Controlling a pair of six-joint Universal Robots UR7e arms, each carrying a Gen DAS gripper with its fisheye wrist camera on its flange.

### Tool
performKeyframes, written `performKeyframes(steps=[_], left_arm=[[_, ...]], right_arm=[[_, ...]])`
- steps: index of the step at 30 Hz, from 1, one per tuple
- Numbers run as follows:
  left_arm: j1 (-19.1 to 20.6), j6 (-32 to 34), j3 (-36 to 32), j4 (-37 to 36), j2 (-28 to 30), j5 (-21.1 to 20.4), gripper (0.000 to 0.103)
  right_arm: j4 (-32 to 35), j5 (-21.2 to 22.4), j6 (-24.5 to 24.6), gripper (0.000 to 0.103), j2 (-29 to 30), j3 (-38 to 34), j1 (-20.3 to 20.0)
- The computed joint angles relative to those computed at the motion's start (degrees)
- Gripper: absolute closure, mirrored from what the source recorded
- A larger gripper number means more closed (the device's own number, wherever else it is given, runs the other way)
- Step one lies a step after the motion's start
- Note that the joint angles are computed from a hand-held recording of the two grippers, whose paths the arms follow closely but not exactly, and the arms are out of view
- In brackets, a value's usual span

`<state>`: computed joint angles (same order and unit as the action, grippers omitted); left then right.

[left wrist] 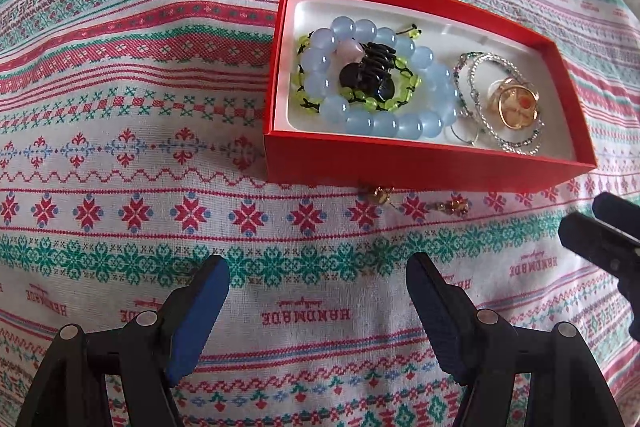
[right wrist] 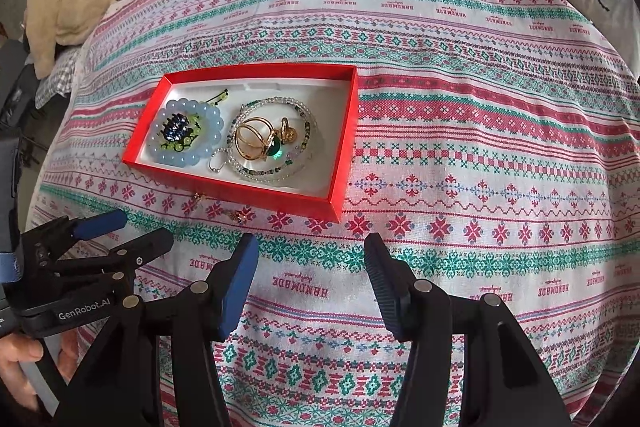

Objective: Organize jewelry
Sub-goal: 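Move the left tool to an earring beside the box and close on it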

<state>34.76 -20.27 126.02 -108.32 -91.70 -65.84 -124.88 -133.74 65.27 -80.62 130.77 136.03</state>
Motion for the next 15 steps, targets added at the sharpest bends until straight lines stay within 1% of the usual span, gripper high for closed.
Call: performKeyframes(steps=[5, 8, 9, 10, 11, 13, 15], left_arm=[[0.12, -2.75, 1.06, -4.46, 1.8, 0.74, 0.028], [-0.27, -4.11, 1.6, -6.95, 3.48, 1.08, 0.038], [-0.48, -4.65, 1.87, -7.73, 3.81, 1.18, 0.043], [-0.72, -5.35, 2.08, -8.52, 4.2, 1.38, 0.046], [-0.9, -5.98, 2.42, -9.7, 4.34, 1.36, 0.047], [-1.0, -6.79, 2.72, -12.02, 5.08, 0.71, 0.052], [-1.24, -7.77, 2.96, -13.07, 5.71, 0.63, 0.054]], right_arm=[[0.78, 0.36, 0.03, 0.045, 0.3, 0.08, -0.58], [1.29, 0.55, 0.38, 0.045, 0.3, 0.11, -0.89], [1.34, 0.55, 0.48, 0.045, 0.17, 0.19, -0.98], [1.42, 0.51, 0.63, 0.045, 0.03, 0.28, -1.06], [1.55, 0.45, 0.81, 0.045, -0.12, 0.34, -1.12], [1.79, 0.41, 1.1, 0.045, -0.44, 0.45, -1.21], [2.07, 0.47, 1.39, 0.045, -0.65, 0.5, -1.21]])
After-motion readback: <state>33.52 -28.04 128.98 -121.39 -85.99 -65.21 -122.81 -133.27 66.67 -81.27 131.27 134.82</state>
